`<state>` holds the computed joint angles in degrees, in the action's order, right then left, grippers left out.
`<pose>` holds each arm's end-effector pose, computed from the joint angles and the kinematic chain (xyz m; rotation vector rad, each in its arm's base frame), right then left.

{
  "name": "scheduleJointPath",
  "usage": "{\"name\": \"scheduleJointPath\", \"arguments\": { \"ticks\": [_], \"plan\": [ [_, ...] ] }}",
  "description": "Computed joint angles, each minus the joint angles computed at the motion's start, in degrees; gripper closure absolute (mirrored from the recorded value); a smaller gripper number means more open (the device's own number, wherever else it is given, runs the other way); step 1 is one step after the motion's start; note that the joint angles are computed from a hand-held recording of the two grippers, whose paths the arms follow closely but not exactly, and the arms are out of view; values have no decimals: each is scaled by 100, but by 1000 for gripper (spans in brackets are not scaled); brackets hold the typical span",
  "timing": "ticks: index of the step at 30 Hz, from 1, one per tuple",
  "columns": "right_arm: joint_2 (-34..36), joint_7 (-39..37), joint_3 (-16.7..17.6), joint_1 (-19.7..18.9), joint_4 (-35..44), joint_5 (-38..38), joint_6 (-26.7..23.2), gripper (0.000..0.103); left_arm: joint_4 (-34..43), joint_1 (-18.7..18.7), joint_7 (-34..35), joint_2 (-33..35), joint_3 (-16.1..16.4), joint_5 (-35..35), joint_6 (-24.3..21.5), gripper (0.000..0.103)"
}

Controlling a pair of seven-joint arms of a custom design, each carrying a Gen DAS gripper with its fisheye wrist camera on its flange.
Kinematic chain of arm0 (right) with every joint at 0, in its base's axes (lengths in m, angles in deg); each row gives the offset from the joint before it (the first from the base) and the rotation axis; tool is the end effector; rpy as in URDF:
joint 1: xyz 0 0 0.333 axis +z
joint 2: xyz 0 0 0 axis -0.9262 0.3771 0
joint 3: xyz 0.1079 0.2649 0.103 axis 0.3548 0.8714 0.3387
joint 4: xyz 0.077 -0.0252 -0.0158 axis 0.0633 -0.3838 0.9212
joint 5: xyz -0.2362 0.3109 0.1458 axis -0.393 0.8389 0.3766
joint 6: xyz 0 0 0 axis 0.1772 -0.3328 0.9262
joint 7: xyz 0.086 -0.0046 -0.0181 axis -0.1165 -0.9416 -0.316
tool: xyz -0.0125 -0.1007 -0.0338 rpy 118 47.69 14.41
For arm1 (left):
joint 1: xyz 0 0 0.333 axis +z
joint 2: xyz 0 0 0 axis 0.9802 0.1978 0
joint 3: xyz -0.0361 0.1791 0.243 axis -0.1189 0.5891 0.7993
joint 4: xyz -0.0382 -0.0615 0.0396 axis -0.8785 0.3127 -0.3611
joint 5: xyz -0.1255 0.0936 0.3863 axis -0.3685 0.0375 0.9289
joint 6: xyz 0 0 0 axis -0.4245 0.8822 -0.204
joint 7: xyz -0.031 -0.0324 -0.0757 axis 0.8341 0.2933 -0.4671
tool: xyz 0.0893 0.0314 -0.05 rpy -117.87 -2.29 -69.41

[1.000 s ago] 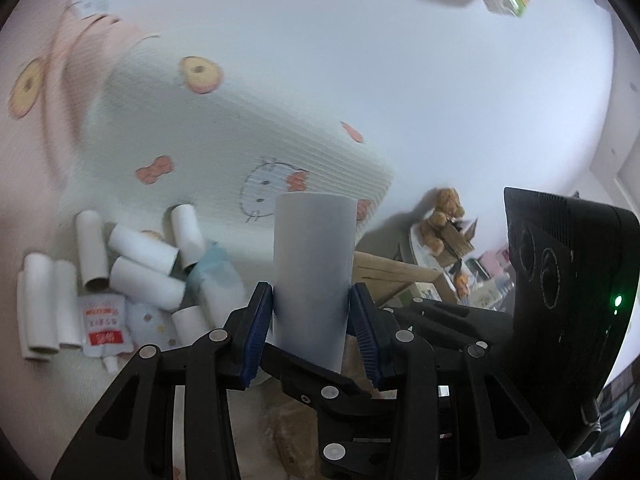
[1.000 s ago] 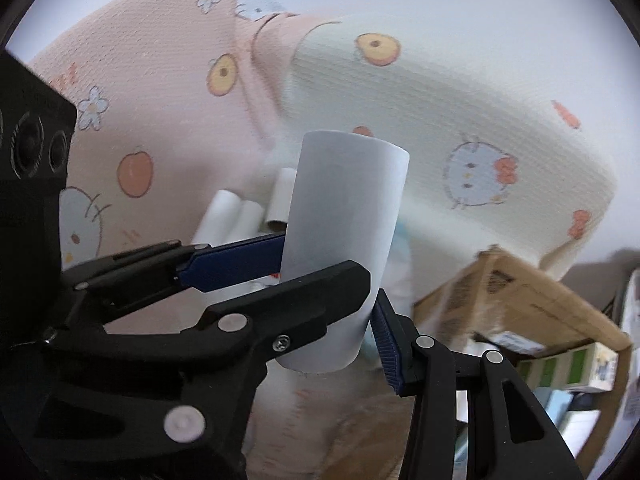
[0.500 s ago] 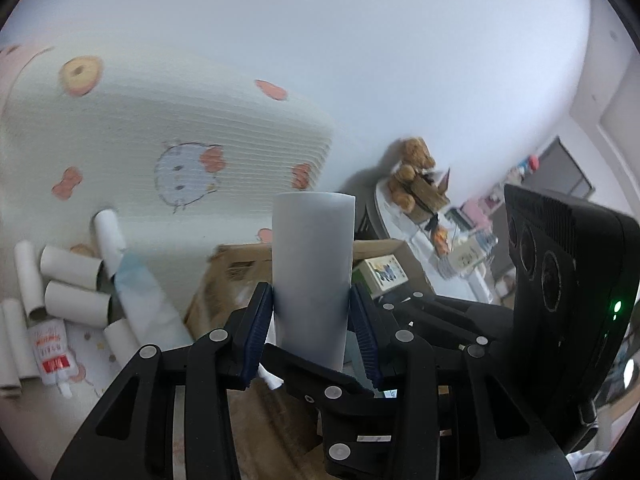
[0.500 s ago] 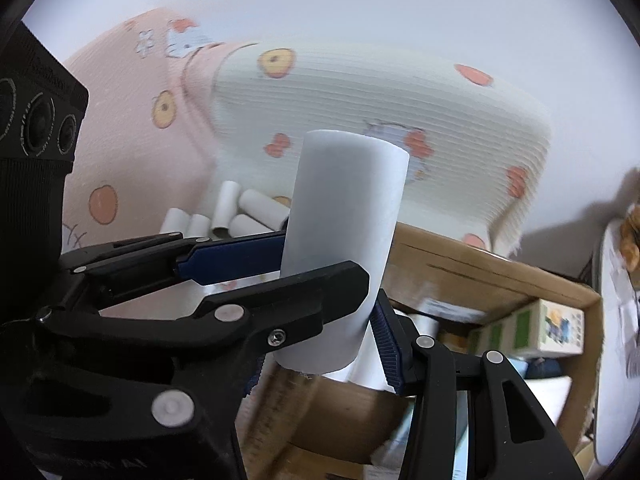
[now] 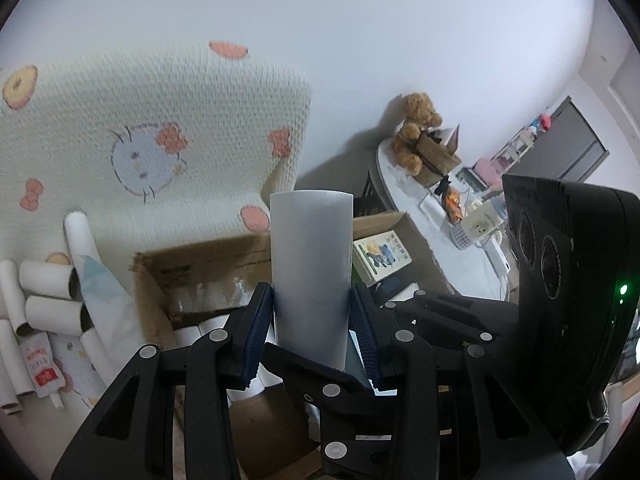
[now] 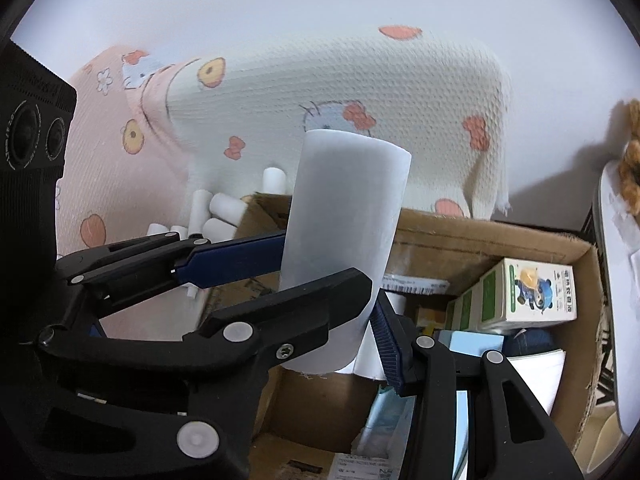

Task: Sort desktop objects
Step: 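Lower the white tube upright into the box beside the other tubes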

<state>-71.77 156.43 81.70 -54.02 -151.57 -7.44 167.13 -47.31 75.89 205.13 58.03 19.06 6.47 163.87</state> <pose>0.5921 0.1842 0.5591 -1.6868 2.0212 -0.2850 0.6729 -0.2471 0.5098 1.1716 -2.4809 1.0617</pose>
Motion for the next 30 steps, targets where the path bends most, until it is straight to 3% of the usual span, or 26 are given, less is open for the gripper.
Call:
{"name": "scheduleJointPath", "arguments": {
  "ticks": [5, 11, 25, 30],
  "plan": [
    [-46, -264, -85, -84, -184, 581, -3, 58, 375, -162, -497, 313, 18, 405, -230, 59],
    [-59, -363, -113, -164, -270, 687, -177, 58, 727, -281, -815, 596, -32, 808, -591, 59],
    [18, -648, -145, -232, -355, 1024, -798, 58, 1760, -410, -1781, 1462, -76, 1261, -1892, 59],
    [129, -789, -145, -222, -301, 1115, -854, 58, 1997, -404, -2087, 1681, -79, 1308, -2056, 59]
  ]
}}
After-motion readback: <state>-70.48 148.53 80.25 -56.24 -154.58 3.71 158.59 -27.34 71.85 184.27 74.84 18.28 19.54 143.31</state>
